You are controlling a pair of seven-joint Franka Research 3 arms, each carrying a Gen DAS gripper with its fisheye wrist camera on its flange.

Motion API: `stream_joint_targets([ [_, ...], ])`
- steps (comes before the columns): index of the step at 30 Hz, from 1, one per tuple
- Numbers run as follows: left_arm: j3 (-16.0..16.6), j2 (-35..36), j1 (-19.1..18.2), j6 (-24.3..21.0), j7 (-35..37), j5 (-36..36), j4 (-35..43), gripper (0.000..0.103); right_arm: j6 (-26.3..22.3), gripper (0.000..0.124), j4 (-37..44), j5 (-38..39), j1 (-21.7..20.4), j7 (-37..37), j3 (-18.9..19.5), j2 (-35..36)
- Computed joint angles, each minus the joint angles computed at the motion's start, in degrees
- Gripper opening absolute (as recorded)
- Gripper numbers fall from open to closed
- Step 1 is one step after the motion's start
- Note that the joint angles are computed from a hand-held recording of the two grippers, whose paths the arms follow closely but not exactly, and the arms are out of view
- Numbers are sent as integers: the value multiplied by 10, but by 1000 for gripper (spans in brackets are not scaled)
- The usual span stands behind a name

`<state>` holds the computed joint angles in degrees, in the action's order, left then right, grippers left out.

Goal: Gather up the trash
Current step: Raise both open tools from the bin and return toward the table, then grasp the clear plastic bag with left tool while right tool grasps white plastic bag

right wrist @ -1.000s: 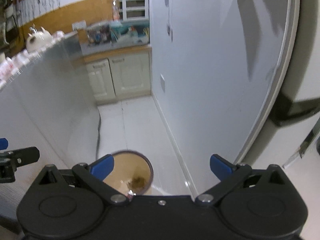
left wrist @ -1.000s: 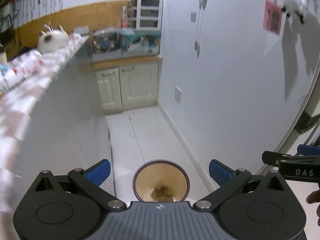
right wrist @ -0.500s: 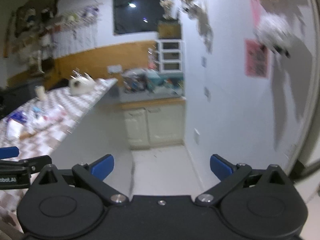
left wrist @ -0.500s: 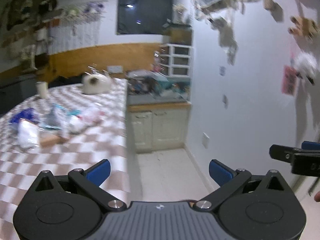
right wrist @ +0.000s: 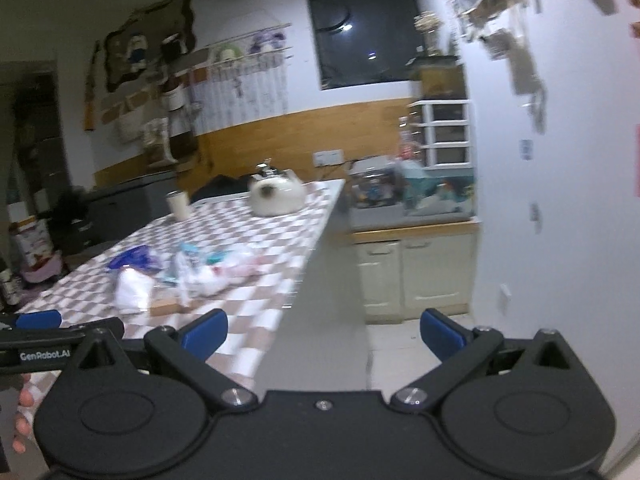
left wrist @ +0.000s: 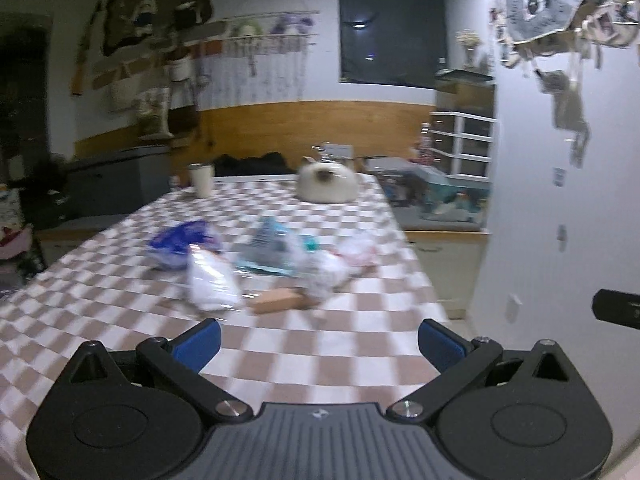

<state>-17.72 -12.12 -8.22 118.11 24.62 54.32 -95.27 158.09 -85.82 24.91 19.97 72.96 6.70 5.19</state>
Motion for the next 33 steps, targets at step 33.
stream_joint_targets([
  [33, 206, 69, 146, 426, 382, -609, -64, 103, -115, 103, 311, -8, 60, -7, 47, 218],
])
